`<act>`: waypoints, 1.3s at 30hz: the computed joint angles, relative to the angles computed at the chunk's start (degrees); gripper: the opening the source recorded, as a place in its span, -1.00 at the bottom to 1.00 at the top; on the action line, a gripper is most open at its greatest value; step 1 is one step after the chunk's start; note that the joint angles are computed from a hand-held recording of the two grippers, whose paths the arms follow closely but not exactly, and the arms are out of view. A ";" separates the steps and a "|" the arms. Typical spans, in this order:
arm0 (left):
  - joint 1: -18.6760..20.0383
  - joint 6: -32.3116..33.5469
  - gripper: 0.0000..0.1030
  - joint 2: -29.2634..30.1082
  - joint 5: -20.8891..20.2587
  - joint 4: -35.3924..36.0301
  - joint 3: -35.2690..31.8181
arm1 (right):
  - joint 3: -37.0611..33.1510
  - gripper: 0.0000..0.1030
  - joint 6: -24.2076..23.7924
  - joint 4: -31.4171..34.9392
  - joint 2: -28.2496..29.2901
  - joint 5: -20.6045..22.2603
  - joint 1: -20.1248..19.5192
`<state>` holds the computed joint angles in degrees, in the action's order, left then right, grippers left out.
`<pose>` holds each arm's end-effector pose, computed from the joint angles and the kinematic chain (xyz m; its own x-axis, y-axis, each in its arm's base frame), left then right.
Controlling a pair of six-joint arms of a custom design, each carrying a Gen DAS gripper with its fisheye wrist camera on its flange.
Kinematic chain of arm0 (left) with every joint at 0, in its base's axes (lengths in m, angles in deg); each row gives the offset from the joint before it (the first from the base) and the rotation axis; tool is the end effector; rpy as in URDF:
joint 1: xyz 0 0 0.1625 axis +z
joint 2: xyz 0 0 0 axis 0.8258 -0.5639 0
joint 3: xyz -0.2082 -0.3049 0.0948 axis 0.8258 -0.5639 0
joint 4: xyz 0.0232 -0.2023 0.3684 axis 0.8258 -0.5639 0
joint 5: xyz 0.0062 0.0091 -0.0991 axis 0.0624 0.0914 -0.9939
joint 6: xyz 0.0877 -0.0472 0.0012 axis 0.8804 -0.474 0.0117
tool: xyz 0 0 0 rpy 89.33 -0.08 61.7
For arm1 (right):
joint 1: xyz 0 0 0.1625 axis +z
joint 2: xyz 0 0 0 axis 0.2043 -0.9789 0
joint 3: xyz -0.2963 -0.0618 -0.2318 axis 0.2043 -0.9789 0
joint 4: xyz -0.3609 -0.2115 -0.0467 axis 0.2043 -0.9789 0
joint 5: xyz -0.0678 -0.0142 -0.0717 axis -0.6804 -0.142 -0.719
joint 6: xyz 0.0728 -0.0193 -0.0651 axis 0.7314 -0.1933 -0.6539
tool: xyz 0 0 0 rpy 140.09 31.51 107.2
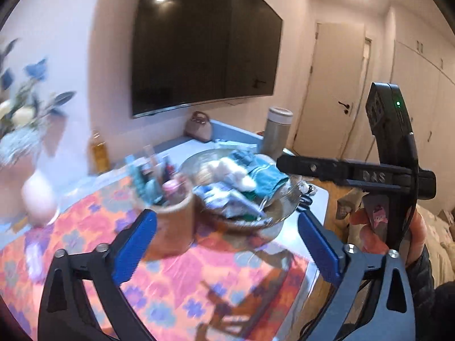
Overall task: Organize soft objects
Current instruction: 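Move both grippers back over the tablecloth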
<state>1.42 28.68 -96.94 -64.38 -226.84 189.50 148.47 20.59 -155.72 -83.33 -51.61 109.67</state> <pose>-0.0551 -0.3917 0.3345 -0.6709 0.5663 -0.4787 0.7408 0.4826 -0.4673 0.3404 -0.4015 0.0666 -0.8823 -0.1799 0.4349 -0.4499 0.5939 -0.6670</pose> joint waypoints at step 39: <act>35.50 4.05 0.96 10.02 4.95 -14.61 -13.80 | -50.27 0.76 4.00 47.78 39.41 2.04 3.75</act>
